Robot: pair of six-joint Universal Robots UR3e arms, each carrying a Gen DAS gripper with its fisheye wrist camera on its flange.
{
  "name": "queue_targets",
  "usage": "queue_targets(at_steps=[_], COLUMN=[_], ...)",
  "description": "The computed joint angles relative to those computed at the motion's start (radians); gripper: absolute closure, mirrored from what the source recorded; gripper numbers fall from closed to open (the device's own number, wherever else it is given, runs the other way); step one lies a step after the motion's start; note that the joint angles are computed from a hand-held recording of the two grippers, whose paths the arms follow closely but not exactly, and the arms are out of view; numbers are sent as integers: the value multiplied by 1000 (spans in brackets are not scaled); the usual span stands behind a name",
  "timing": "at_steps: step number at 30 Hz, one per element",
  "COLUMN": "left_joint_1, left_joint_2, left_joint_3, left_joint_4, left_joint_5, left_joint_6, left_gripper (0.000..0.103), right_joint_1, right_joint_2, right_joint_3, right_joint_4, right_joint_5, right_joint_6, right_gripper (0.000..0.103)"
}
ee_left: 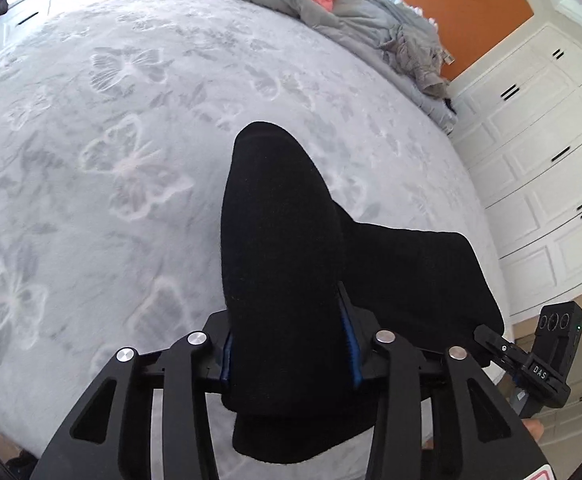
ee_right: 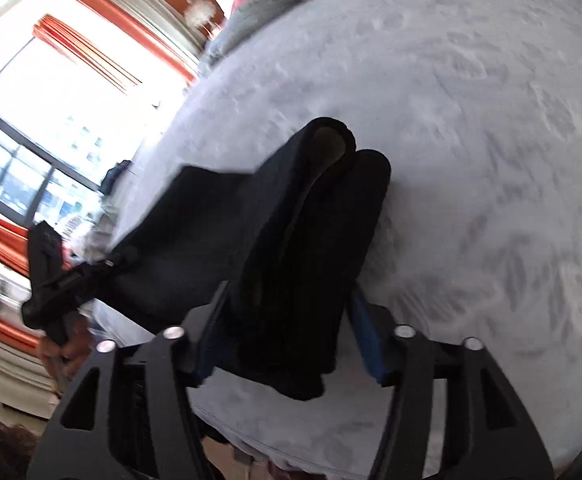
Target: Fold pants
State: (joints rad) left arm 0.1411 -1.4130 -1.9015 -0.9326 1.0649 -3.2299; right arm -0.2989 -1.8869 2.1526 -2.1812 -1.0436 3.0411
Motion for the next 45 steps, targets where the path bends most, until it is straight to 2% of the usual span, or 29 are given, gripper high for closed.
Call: queue_targets(at_steps=[1, 3, 5, 7, 8, 9, 10, 11, 13, 14, 19, 22, 28, 32, 35, 38, 41, 43, 44, 45], left_joint_1=[-26, -86, -139, -218, -261, -288, -303, -318, -320, -319, -354, -345, -357, -388, -425, -468, -520, -541, -533, -504], left_joint_2=[4, 1, 75, 138, 155, 172, 173, 179, 175, 169, 136, 134, 121, 82, 21, -64, -186, -269, -304, -327], left_joint_3=[-13, -38, -121, -169, -183, -194, -189, -184, -168, -162, -155, -152, -137, -110, -59, -1, 75, 125, 160, 185], left_joint_4=[-21, -18, 94, 189, 238, 272, 291, 292, 276, 269, 272, 262, 254, 266, 261, 286, 329, 361, 339, 310], left_joint_5=[74, 209, 320, 472, 531, 563, 578, 581, 557, 547, 575, 552, 532, 502, 440, 378, 372, 401, 381, 326], left_joint_6=[16, 2, 9, 41, 52, 63, 71, 76, 87, 86, 71, 85, 74, 68, 88, 104, 104, 82, 77, 71], left_gripper=[56, 55, 54, 46, 35, 29, 29, 29, 29, 29, 29, 29, 29, 20, 17, 16, 17, 43, 78, 98], right_joint_1=[5, -40, -40, 47, 94, 139, 176, 224, 274, 286, 279, 290, 264, 239, 283, 294, 291, 273, 264, 257], right_joint_2=[-42, -176, -243, -181, -131, -75, -22, 31, 70, 66, 45, 34, 33, 83, 164, 235, 276, 273, 255, 227], right_joint_3=[34, 91, 104, 92, 91, 88, 90, 70, 44, 37, 31, 9, -101, -195, -309, -381, -413, -416, -407, -394], right_joint_4=[-28, -37, -30, -91, -138, -191, -245, -295, -341, -345, -327, -301, -231, -208, -185, -152, -127, -109, -103, -92], right_joint_5=[-29, 43, 80, 23, -14, -52, -83, -151, -213, -232, -228, -239, -153, -33, -63, -47, -17, 12, 7, -14], right_joint_6=[12, 11, 10, 63, 99, 134, 160, 201, 232, 245, 272, 280, 296, 311, 317, 310, 300, 277, 270, 256], right_gripper=[39, 39, 39, 39, 39, 42, 58, 62, 74, 76, 77, 86, 89, 93, 93, 93, 93, 89, 87, 80])
